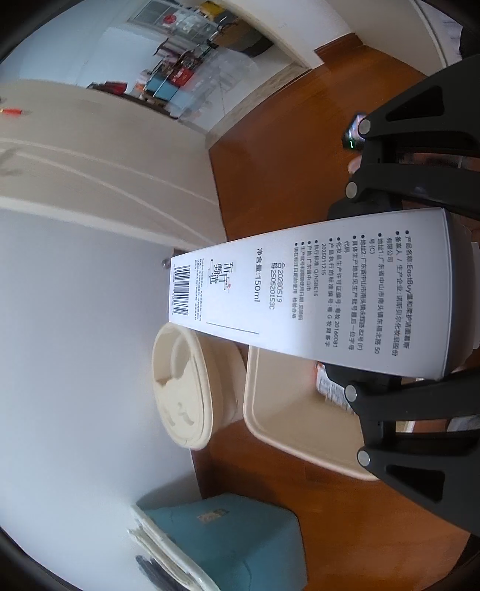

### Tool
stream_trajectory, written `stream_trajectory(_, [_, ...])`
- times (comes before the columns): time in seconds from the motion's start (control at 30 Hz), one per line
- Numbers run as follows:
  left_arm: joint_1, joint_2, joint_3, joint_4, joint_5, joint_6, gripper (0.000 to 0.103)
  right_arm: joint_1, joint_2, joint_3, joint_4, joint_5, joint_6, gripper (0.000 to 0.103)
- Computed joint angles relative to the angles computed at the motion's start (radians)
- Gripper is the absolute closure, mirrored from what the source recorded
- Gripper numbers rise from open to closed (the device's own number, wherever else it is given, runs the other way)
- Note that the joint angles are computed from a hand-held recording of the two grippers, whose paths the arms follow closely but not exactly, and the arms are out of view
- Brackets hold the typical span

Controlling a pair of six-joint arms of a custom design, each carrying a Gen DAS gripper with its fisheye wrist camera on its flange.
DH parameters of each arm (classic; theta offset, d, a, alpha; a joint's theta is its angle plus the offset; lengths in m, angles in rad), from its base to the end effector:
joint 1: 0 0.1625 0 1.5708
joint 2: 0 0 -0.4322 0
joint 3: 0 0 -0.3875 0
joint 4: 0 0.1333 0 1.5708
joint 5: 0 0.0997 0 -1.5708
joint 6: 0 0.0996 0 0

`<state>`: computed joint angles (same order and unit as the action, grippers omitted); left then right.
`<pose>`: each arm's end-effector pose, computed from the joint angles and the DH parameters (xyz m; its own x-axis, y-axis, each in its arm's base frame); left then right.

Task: Collect trash
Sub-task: 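Carry the white box and pink tube over the wastebasket and open both tools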

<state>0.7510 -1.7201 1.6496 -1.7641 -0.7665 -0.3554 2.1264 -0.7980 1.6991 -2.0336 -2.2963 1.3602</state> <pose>-0.1792 -0.4478 0.5765 -0.8180 0.1260 -0.5612 0.4491 0.7494 -0.4864 0.3741 -0.4751 0.0583 -0.5689 0.6198 0.5406 0.3765 0.7807 -0.4988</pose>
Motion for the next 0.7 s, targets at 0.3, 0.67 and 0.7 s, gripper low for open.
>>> stream_trajectory(0.3, [0.098, 0.008, -0.057, 0.134, 0.056, -0.056, 0.05, 0.213, -0.011, -0.299, 0.282, -0.101, 0.003, 0.062])
stream_trajectory(0.67, [0.248, 0.114, -0.155, 0.18, -0.032, -0.011, 0.016, 0.364, 0.179, -0.753, 0.458, -0.08, -0.102, 0.061])
stream_trajectory(0.7, [0.246, 0.117, -0.169, 0.19, -0.033, -0.002, 0.016, 0.366, 0.198, -0.781, 0.462, -0.072, -0.115, 0.061])
